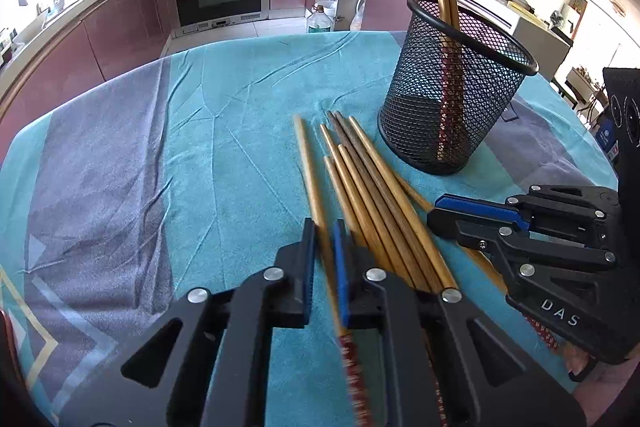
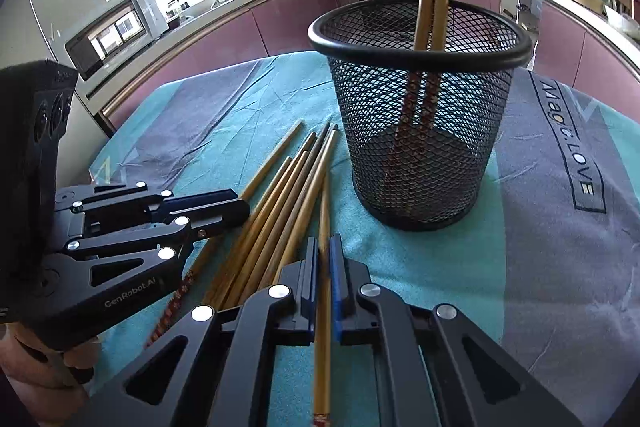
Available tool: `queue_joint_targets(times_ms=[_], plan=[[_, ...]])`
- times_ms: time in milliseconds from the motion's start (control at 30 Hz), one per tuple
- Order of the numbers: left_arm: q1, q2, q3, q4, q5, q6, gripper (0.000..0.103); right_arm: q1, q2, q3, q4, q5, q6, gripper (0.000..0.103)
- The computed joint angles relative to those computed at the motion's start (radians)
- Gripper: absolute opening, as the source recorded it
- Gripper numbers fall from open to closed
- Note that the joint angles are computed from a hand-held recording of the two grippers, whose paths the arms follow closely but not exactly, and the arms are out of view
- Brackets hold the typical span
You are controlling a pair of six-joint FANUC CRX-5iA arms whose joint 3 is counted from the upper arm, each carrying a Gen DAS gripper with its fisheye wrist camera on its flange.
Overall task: Organize utensils
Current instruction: 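Grasp another chopstick with the left tool while the right tool grasps one too, then lift both chopsticks upright and lower them into the mesh cup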
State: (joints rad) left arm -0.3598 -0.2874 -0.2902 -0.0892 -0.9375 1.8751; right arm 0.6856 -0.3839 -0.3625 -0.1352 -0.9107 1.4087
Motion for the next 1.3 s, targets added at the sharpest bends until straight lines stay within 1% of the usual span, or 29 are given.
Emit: queue_joint_targets(times_ms=[200,300,500,667,900,933,1167,1300], plan=[[0.0,-0.025,-0.021,0.01,0.014,0.025,0.007,-0.033,-0.018,0.012,-0.058,-0.023,0.049,0.005],[0.019,-0.056,-0.049,0.053,0.031,0.005,0.007,-0.053,-0.027,0.02,-0.092,-0.032,0.075,0.005],[0.105,-0.144,-0.14,0.222,0.073,-0.101,0.007,-0.09,-0.05,0.037,-0.161,-0.045,0.136,0.005],[0.159,-0.209,-0.195,0.345,0.101,-0.195,0.007,-0.148,-0.07,0.064,-0.248,-0.067,0.21,0.005],[0.203,-0.285,-0.237,0.461,0.128,-0.307,0.007,-0.222,-0.106,0.099,-0.345,-0.082,0.3,0.005],[0.2,-0.288,-0.231,0.467,0.128,-0.31,0.007,-0.23,-0.113,0.102,-0.353,-0.08,0.31,0.005],[0.257,-0.368,-0.258,0.568,0.116,-0.407,0.007,-0.28,-0.144,0.12,-0.394,-0.072,0.352,0.005],[0.268,-0.403,-0.258,0.605,0.126,-0.443,0.007,-0.308,-0.156,0.134,-0.413,-0.064,0.372,0.005]])
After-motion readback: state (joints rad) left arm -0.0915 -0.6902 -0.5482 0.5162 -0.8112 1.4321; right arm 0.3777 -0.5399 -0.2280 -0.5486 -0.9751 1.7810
